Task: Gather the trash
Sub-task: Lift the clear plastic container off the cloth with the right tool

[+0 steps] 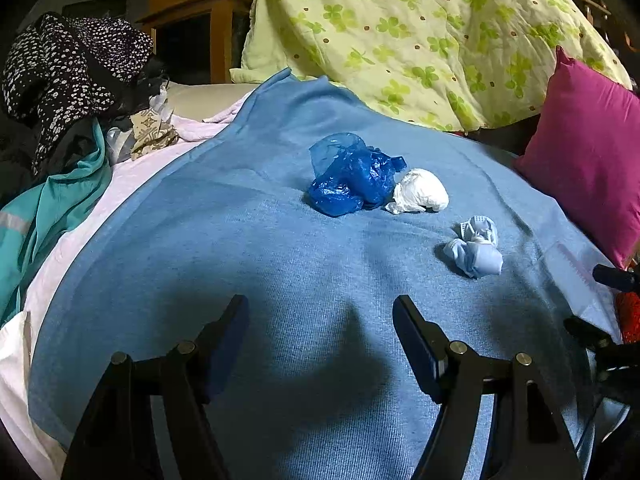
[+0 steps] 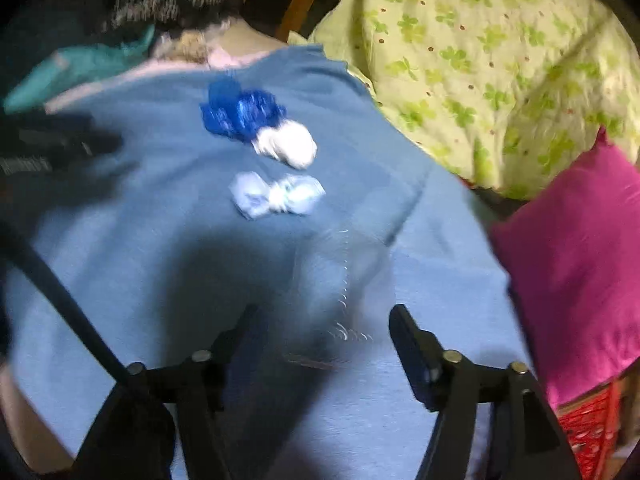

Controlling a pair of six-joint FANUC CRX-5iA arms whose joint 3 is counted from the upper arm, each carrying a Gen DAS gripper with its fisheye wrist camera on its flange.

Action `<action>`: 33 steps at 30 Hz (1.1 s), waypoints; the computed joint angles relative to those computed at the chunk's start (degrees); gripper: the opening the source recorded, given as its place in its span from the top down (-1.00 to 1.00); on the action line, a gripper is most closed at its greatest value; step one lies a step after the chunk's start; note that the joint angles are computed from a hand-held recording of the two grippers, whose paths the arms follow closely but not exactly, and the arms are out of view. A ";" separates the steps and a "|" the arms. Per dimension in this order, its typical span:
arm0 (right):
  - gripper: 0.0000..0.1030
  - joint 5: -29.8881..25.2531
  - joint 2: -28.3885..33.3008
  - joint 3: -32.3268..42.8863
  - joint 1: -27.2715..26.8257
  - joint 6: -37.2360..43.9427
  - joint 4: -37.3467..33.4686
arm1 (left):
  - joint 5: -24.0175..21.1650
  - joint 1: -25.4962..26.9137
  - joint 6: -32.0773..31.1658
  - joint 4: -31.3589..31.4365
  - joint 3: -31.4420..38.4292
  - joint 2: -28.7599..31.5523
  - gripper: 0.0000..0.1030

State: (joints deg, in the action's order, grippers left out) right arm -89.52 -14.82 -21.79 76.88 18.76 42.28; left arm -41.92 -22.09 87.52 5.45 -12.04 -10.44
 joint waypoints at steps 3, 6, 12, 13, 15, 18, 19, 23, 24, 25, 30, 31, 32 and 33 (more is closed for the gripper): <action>-0.43 5.53 -7.06 -2.00 -1.07 -7.42 -1.97 | 0.07 0.12 -0.45 0.36 -0.14 -0.06 -0.44; -0.47 8.34 -12.69 -4.64 -1.47 -16.48 -1.71 | 0.35 0.16 -0.76 0.75 -0.41 -0.22 -0.44; -0.47 14.72 -20.59 -10.00 -3.24 -29.21 -0.94 | 1.85 -0.34 -2.33 1.86 -1.12 -0.45 -0.44; -0.47 15.20 -20.09 -9.87 -3.32 -28.98 -0.82 | 2.07 -0.60 -2.77 1.90 -1.16 -0.46 -0.44; -0.47 15.53 -18.37 -9.02 -3.49 -27.58 -0.79 | 2.49 -1.28 -3.28 1.54 -1.19 -0.52 -0.44; -0.47 15.62 -13.09 -5.86 -5.31 -22.37 -2.83 | 2.74 -1.81 -3.75 0.99 -1.21 -0.63 -0.44; -0.46 15.31 -11.14 -4.64 -6.02 -20.47 -4.07 | 2.86 -1.84 -4.05 1.19 -1.41 -0.74 -0.44; 0.06 13.18 -6.17 -1.50 -8.02 -15.42 -8.19 | 3.28 -1.24 -7.94 5.22 -2.76 -0.94 -0.44; 0.06 12.98 -6.02 -1.58 -7.98 -15.79 -8.29 | 3.12 -1.01 -9.70 7.34 -3.10 -0.73 -0.44; 0.06 12.87 -6.53 -2.09 -7.49 -16.97 -7.54 | 2.76 -0.76 -11.74 9.80 -3.36 -0.38 -0.44; 0.06 10.99 -12.77 -6.39 -4.69 -26.16 -2.03 | 2.79 -2.47 -19.87 17.68 -2.15 2.18 -0.47; 0.06 10.63 -14.87 -7.77 -4.11 -29.02 -0.90 | 3.06 -3.36 -20.96 17.69 -1.17 3.08 -0.49; 0.06 10.39 -15.90 -8.43 -4.03 -30.10 -0.37 | 3.16 -4.18 -22.45 18.29 -0.21 4.18 -0.49; 0.06 9.36 -17.17 -9.31 -3.26 -32.15 0.67 | 2.63 -4.90 -23.31 18.81 1.11 5.64 -0.49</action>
